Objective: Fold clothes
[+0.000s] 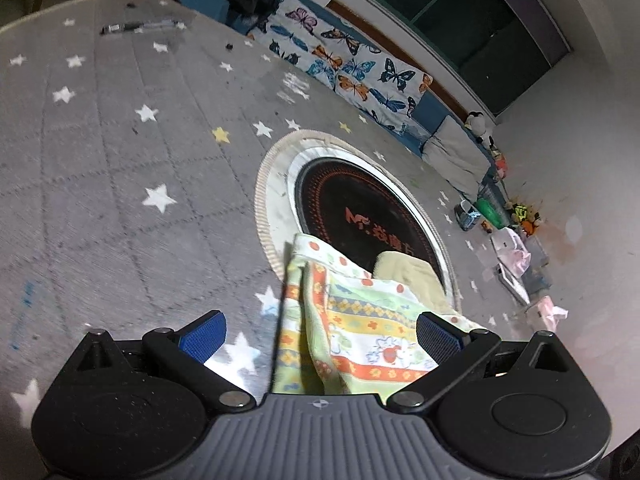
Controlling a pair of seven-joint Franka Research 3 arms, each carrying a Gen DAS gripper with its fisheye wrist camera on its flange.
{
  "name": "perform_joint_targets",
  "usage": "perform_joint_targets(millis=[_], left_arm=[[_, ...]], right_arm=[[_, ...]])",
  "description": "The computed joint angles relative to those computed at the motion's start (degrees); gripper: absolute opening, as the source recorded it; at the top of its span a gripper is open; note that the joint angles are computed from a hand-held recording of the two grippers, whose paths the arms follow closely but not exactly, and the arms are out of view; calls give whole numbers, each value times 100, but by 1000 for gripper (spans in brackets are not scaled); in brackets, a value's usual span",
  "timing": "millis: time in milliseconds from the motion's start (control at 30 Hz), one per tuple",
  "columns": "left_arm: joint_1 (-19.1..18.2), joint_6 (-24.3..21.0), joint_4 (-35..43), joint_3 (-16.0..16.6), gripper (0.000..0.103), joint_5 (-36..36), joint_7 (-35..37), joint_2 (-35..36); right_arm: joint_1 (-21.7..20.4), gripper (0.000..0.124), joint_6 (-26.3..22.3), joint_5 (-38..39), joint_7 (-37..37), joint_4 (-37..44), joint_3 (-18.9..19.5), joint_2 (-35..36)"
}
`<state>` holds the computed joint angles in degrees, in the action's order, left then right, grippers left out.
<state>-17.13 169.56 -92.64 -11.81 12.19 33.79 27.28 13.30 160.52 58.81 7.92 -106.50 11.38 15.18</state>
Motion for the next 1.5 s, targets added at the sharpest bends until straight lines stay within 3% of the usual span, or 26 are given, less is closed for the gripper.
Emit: perform_joint_targets(millis=[200,367,467,500,567,600,633,833,933,1000,1100,1233,1367,1500], left_arm=[[215,-175,422,-395,101,-467,278,332],[373,-220,710,-705,87,-913,513,599],[422,-364,941,-846,67,-1126,701,768],[398,-421,1006,-833,55,-1164,721,809],[350,-478,1083,-793,43,-1231,729,865],[329,-485,1095,-771,28,-1254,725,879],[307,-490,1094,-743,24,-1259,726,879],[276,-493,1027,-680,18,-1282,746,850],[315,-461,1002,-722,18,-1343,777,850],[265,-491,1037,-665,18,-1304,757,857],[176,-545,1098,-564,18,-1206,713,868],[107,-633,1163,-483,18,-1094,679,876],[7,-740,1256,-365,18,-935,631,895],[-92,-866,1371,-257,18,-768,570,928]], right_arm=[[-231,16,-475,600,148,191,-72,-115],[-252,16,-639,905,58,145,-172,-209],[-222,16,-661,1015,-20,109,-207,-229],[-210,16,-673,1019,-30,97,-219,-235],[-191,16,-697,1020,-49,72,-240,-247],[-184,16,-708,1019,-58,60,-248,-253],[-186,17,-720,1041,-68,42,-256,-265],[-271,26,-757,1306,-109,-169,-376,-452],[-307,30,-358,1377,67,-252,-505,-484],[-350,40,-24,1344,289,-249,-583,-437],[-414,40,679,1066,786,-171,-673,-240],[-429,45,1441,121,1885,-46,-901,144],[-413,48,1541,-655,2936,157,-1212,479],[-670,49,1395,-924,3474,396,-1089,724]])
